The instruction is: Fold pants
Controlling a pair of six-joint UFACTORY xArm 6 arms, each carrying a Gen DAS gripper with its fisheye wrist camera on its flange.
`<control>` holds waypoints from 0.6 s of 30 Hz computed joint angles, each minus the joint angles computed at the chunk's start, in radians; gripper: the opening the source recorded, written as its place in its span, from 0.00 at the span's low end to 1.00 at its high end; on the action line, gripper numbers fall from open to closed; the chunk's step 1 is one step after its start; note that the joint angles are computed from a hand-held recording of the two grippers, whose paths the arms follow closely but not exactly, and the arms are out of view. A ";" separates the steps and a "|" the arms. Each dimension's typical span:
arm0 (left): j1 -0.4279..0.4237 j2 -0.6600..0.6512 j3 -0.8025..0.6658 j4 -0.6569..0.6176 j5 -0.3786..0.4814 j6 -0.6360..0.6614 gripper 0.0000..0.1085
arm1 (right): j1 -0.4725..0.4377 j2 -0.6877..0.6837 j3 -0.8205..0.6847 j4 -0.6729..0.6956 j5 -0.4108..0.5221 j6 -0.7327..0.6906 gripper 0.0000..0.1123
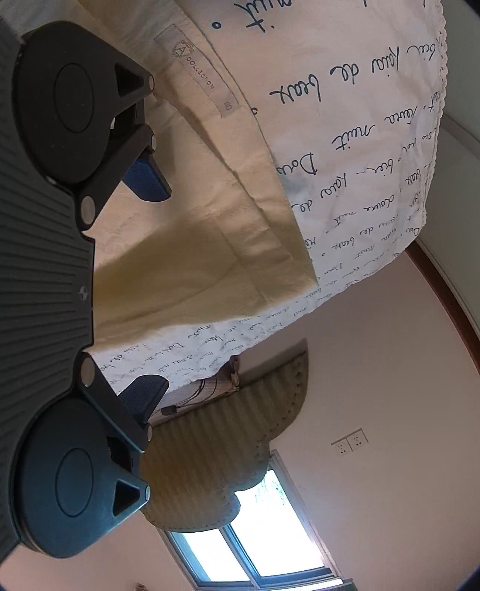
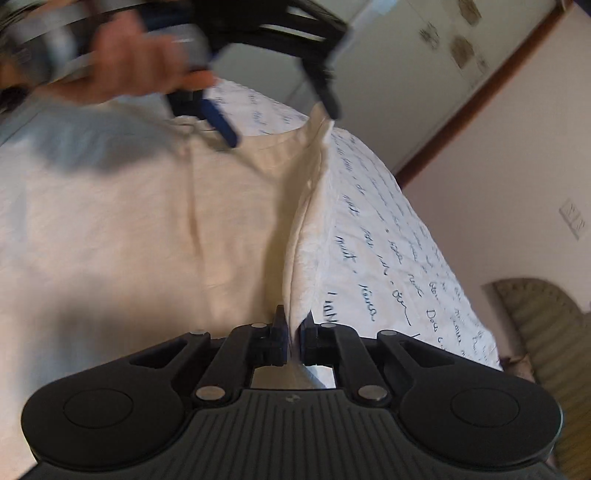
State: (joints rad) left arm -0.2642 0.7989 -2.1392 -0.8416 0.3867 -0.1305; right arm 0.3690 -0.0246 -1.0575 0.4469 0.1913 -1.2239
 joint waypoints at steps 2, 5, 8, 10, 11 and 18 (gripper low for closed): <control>0.001 -0.004 0.003 0.055 -0.014 -0.047 0.93 | 0.010 -0.044 0.053 -0.003 -0.004 0.004 0.05; 0.000 -0.002 0.012 0.166 -0.059 -0.154 0.91 | 0.022 -0.071 0.092 0.025 -0.026 -0.002 0.05; 0.003 0.006 0.010 0.253 -0.068 -0.229 0.62 | 0.033 -0.084 0.113 0.052 -0.048 0.016 0.05; 0.006 0.008 0.006 0.122 -0.044 -0.130 0.34 | 0.037 -0.096 0.127 0.062 -0.060 0.026 0.05; 0.007 -0.002 0.021 0.059 -0.037 -0.088 0.22 | 0.038 -0.107 0.138 0.065 -0.061 0.033 0.05; -0.022 -0.286 0.390 -0.280 -0.143 0.367 0.02 | 0.057 -0.255 0.242 0.079 -0.022 0.095 0.05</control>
State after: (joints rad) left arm -0.2861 0.5127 -1.7490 -1.1219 0.2433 0.2362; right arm 0.4257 -0.2797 -0.8156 0.5262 0.1691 -1.1291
